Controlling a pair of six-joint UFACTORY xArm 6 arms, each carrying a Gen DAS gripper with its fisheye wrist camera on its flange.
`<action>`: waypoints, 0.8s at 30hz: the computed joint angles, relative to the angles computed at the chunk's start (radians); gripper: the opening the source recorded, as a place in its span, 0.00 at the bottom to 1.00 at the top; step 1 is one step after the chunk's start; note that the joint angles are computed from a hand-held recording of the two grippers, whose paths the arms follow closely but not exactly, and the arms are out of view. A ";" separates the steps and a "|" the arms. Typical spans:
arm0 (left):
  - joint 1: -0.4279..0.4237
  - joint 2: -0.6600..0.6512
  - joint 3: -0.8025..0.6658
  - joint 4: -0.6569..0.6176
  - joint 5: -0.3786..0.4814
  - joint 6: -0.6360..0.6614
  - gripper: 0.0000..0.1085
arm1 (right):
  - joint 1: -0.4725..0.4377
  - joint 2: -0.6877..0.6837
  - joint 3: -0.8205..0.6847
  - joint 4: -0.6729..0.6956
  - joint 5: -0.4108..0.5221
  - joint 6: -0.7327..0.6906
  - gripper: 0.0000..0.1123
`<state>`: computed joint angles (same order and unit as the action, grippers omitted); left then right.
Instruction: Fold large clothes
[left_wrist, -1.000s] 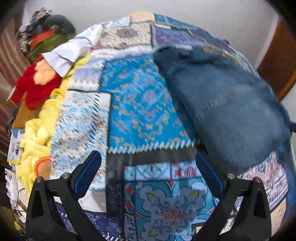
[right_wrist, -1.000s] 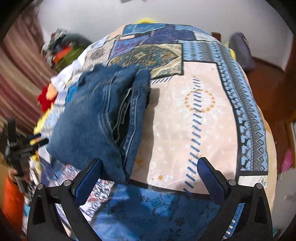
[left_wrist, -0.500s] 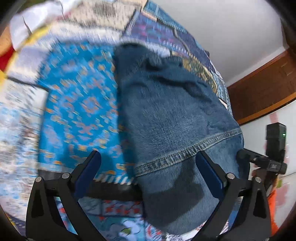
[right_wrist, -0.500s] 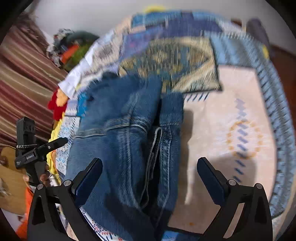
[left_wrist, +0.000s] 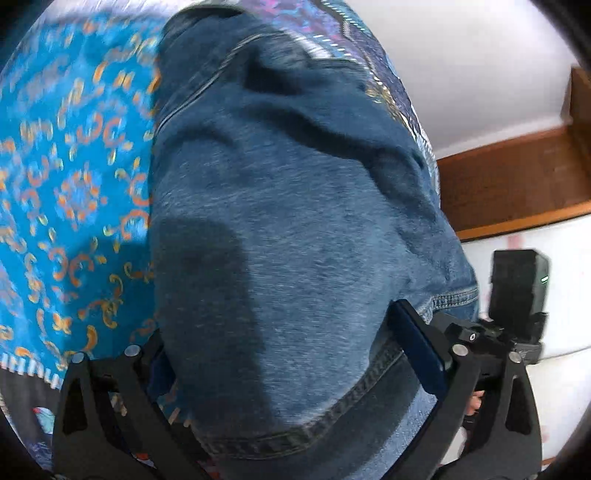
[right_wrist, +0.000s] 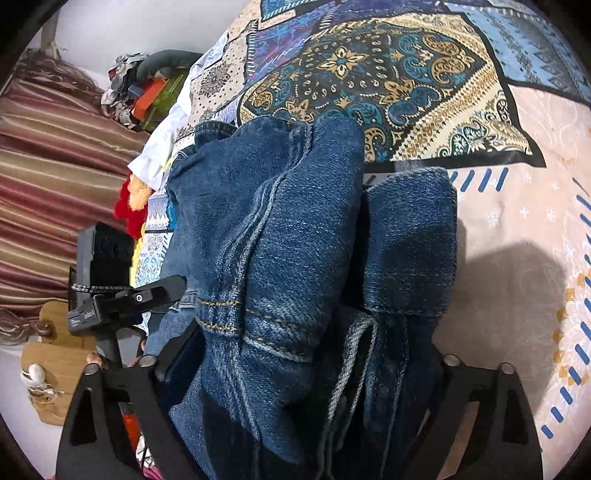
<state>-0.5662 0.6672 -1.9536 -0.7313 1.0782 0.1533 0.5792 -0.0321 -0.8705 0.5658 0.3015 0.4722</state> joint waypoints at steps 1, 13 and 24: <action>-0.008 -0.021 0.025 0.012 -0.024 0.008 0.87 | 0.002 -0.003 0.001 -0.033 -0.007 0.029 0.68; -0.015 -0.302 0.250 0.092 -0.183 0.117 0.59 | 0.058 -0.072 -0.076 -0.513 0.044 0.412 0.41; 0.079 -0.471 0.273 0.139 -0.203 0.164 0.59 | 0.110 0.029 -0.390 -0.794 0.147 0.598 0.41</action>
